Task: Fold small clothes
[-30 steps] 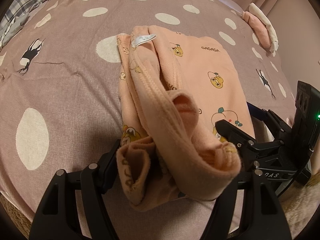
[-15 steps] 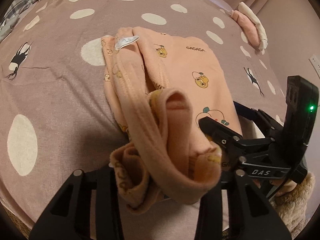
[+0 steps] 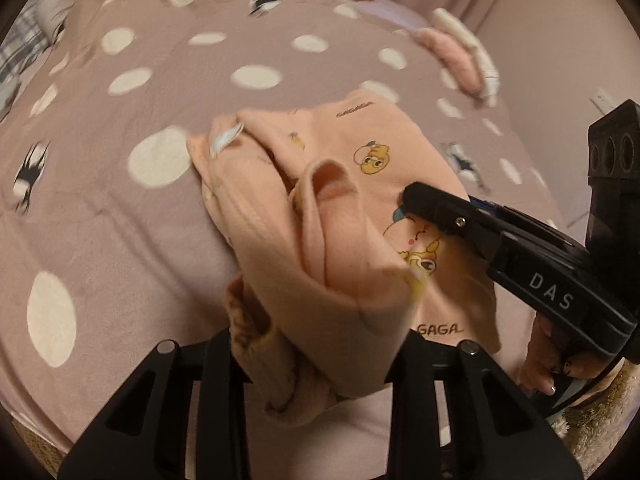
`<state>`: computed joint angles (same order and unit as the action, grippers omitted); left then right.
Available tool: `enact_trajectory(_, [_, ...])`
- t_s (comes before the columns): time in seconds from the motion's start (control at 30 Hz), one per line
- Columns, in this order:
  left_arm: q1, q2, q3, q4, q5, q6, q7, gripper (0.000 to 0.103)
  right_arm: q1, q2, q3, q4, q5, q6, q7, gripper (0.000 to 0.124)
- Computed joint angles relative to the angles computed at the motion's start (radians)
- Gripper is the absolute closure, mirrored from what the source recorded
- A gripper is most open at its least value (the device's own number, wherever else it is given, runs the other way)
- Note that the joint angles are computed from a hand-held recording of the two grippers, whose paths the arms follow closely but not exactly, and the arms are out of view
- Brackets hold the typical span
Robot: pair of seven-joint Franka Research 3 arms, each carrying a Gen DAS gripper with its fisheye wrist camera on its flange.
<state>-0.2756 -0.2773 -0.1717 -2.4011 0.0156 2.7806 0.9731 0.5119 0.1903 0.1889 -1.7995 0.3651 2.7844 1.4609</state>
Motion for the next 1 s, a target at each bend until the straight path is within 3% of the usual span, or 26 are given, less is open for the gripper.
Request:
enact_trajectory(0.23, [-0.006,0.089,-0.02,0.085,0.031,0.018,0.018,0.072,0.002,-0.043,-0.049,-0.068,-0.123,0.039,0.136,0.105])
enact_trajectory(0.33, [-0.007,0.15,-0.028,0.126,0.014,-0.02,0.02,0.071,-0.005,-0.02,-0.058,-0.071,-0.156,0.026,0.193,0.105])
enact_trajectory(0.47, [0.011,0.184,-0.053,0.142,0.079,-0.057,-0.043,0.066,0.001,0.001,-0.076,-0.094,-0.24,0.026,0.232,0.105])
enact_trajectory(0.6, [0.01,0.179,-0.048,0.125,0.05,-0.035,-0.043,0.063,-0.03,-0.011,-0.041,-0.152,-0.171,0.108,0.17,0.104])
enact_trajectory(0.67, [0.011,0.176,-0.047,0.122,0.045,-0.037,-0.048,0.06,-0.008,-0.012,-0.068,-0.165,-0.22,0.135,0.211,0.096])
enact_trajectory(0.73, [0.013,0.17,-0.049,0.118,0.054,-0.042,-0.063,0.057,0.084,-0.009,-0.184,-0.165,-0.481,0.128,0.442,0.055])
enact_trajectory(0.8, [0.017,0.165,-0.056,0.121,0.083,-0.058,-0.095,0.049,0.119,-0.003,-0.236,-0.149,-0.629,0.099,0.594,0.035])
enact_trajectory(0.83, [0.021,0.161,-0.057,0.121,0.1,-0.072,-0.111,0.043,0.09,-0.002,-0.21,-0.152,-0.598,0.1,0.576,0.031])
enact_trajectory(0.9, [0.019,0.153,-0.052,0.119,0.095,-0.082,-0.109,0.04,0.03,0.0,-0.151,-0.161,-0.508,0.117,0.507,0.029])
enact_trajectory(1.0, [0.024,0.136,-0.054,0.113,0.112,-0.102,-0.131,0.032,0.011,0.003,-0.132,-0.161,-0.478,0.113,0.489,0.022])
